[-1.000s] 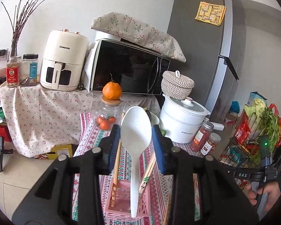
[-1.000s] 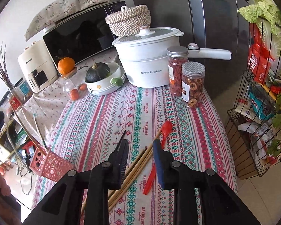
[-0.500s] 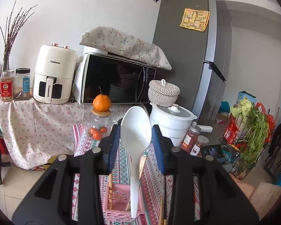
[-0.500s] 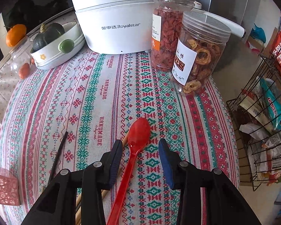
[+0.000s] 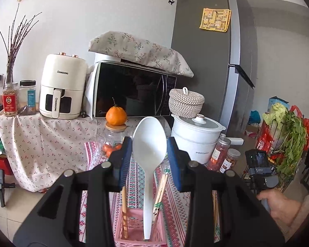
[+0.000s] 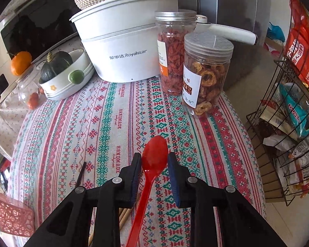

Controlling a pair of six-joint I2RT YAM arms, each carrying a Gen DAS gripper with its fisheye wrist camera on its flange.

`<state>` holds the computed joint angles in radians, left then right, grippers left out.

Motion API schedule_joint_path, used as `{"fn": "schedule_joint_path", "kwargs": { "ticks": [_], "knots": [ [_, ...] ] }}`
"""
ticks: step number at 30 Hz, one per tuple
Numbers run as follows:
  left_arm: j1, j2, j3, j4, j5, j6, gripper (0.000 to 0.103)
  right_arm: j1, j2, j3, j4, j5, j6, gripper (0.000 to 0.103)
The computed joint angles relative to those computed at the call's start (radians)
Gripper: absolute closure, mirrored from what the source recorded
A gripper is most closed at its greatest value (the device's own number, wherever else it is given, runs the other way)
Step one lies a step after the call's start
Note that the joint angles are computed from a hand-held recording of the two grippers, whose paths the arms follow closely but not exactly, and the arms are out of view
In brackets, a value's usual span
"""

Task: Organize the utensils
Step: 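Drop the white spoon into the pink basket with the left tool while the right tool carries the red spoon, then lower the red spoon into the pink basket and open the right tool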

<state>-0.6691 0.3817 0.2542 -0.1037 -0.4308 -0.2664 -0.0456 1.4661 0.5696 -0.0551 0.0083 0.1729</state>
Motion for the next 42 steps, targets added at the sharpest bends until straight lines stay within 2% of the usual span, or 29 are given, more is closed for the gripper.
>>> {"fn": "schedule_joint_path", "kwargs": {
  "ticks": [7, 11, 13, 15, 16, 19, 22, 28, 32, 36, 42],
  "knots": [
    [0.009, 0.13, -0.058, 0.167, -0.065, 0.014, 0.066, 0.046, -0.31, -0.04, -0.12, 0.033, 0.027, 0.077],
    [0.043, 0.157, -0.071, 0.186, -0.025, -0.002, 0.066, 0.106, -0.491, -0.048, -0.211, 0.079, 0.066, 0.077],
    [0.069, 0.145, -0.063, 0.15, 0.018, -0.022, 0.062, 0.16, -0.574, -0.05, -0.254, 0.119, 0.106, 0.077],
    [0.086, 0.14, -0.04, 0.091, 0.062, -0.039, 0.046, 0.225, -0.648, -0.048, -0.3, 0.168, 0.145, 0.077],
    [0.09, 0.119, -0.031, 0.056, 0.069, -0.045, 0.045, 0.262, -0.682, -0.049, -0.32, 0.199, 0.164, 0.077],
    [0.098, 0.04, 0.011, -0.091, 0.101, -0.055, 0.041, 0.421, -0.749, -0.026, -0.386, 0.334, 0.247, 0.077],
    [0.157, -0.036, 0.071, -0.258, 0.179, -0.061, 0.031, 0.598, -0.79, 0.0, -0.44, 0.472, 0.353, 0.077],
    [0.417, -0.072, 0.182, -0.54, 0.44, 0.001, 0.024, 0.929, -0.746, 0.043, -0.45, 0.75, 0.537, 0.077],
    [0.64, -0.027, 0.219, -0.677, 0.617, 0.121, 0.022, 1.093, -0.647, 0.074, -0.39, 0.905, 0.609, 0.077],
    [0.832, 0.061, 0.228, -0.768, 0.706, 0.294, 0.022, 1.19, -0.516, 0.102, -0.278, 1.03, 0.62, 0.077],
    [1.048, 0.18, 0.217, -0.812, 0.787, 0.509, 0.022, 1.236, -0.287, 0.15, -0.125, 1.153, 0.617, 0.077]
  ]
}}
